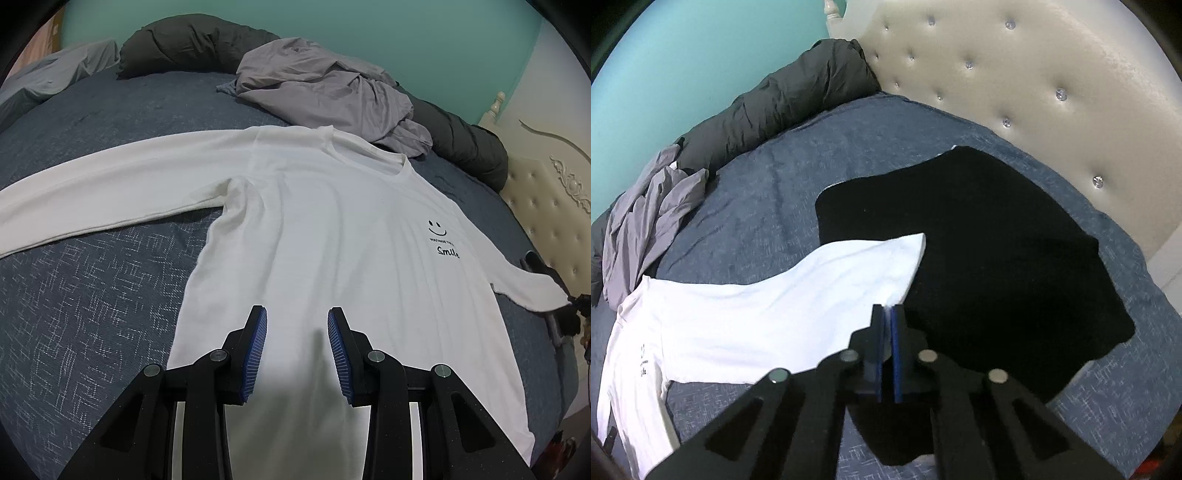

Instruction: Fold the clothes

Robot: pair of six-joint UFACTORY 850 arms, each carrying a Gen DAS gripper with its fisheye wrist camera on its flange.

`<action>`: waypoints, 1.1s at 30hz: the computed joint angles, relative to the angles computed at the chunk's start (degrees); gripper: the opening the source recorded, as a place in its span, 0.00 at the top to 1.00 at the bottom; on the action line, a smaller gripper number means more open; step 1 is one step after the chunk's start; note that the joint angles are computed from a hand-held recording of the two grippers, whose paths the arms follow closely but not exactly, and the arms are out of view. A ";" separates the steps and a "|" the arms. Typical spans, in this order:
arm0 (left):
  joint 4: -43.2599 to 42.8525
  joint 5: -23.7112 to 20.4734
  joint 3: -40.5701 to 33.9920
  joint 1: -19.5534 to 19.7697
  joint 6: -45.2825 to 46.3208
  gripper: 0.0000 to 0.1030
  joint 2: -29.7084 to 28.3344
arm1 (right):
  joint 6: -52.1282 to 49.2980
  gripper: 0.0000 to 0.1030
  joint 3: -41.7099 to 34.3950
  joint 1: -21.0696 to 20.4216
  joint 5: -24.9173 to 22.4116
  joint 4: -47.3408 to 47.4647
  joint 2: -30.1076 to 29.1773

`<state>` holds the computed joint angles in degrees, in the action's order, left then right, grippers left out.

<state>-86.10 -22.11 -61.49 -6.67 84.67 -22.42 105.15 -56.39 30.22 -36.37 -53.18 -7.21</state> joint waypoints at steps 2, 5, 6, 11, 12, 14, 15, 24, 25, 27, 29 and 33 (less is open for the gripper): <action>0.16 0.06 -0.04 -0.06 -0.04 0.63 -0.09 | 2.06 0.98 0.60 0.47 -1.39 -2.13 0.78; 0.22 0.06 -0.03 -0.11 0.07 0.63 -0.02 | 4.55 0.98 1.40 0.00 -3.07 -3.83 1.49; 0.19 0.09 -0.01 -0.12 0.16 0.63 0.01 | 4.06 0.98 1.61 -0.45 -2.82 -2.73 1.56; 1.06 0.03 0.01 -0.08 -0.50 0.63 0.02 | 6.21 0.97 3.02 -1.27 -0.11 -2.98 2.12; 1.17 0.01 0.07 -0.05 -0.51 0.63 0.06 | 6.75 0.97 3.17 -1.21 -0.04 -3.30 2.24; 2.30 -0.58 0.08 0.16 -1.38 0.63 0.20 | 7.31 0.92 2.53 -0.88 -1.49 -3.69 1.98; 3.30 -0.85 0.06 0.28 -2.17 0.63 0.40 | 7.42 0.86 2.28 -0.47 -2.87 -3.58 2.03; 16.71 -4.31 0.73 1.95 -12.28 0.62 5.01 | 12.66 0.73 2.76 8.81 -10.45 -8.98 6.38; 19.21 -5.01 0.93 2.50 -14.17 0.61 5.85 | 13.52 0.73 3.08 10.05 -9.16 -8.96 6.88; 23.89 -6.72 1.41 3.87 -17.62 0.60 7.64 | 14.92 0.73 3.49 12.29 -6.52 -8.93 7.48; 27.88 -8.57 2.02 5.51 -20.43 0.59 9.46 | 14.62 0.73 3.47 13.99 -2.27 -7.97 7.29; 34.81 -12.71 3.21 9.10 -25.24 0.57 12.35 | 6.06 0.72 1.50 17.17 7.55 0.25 4.36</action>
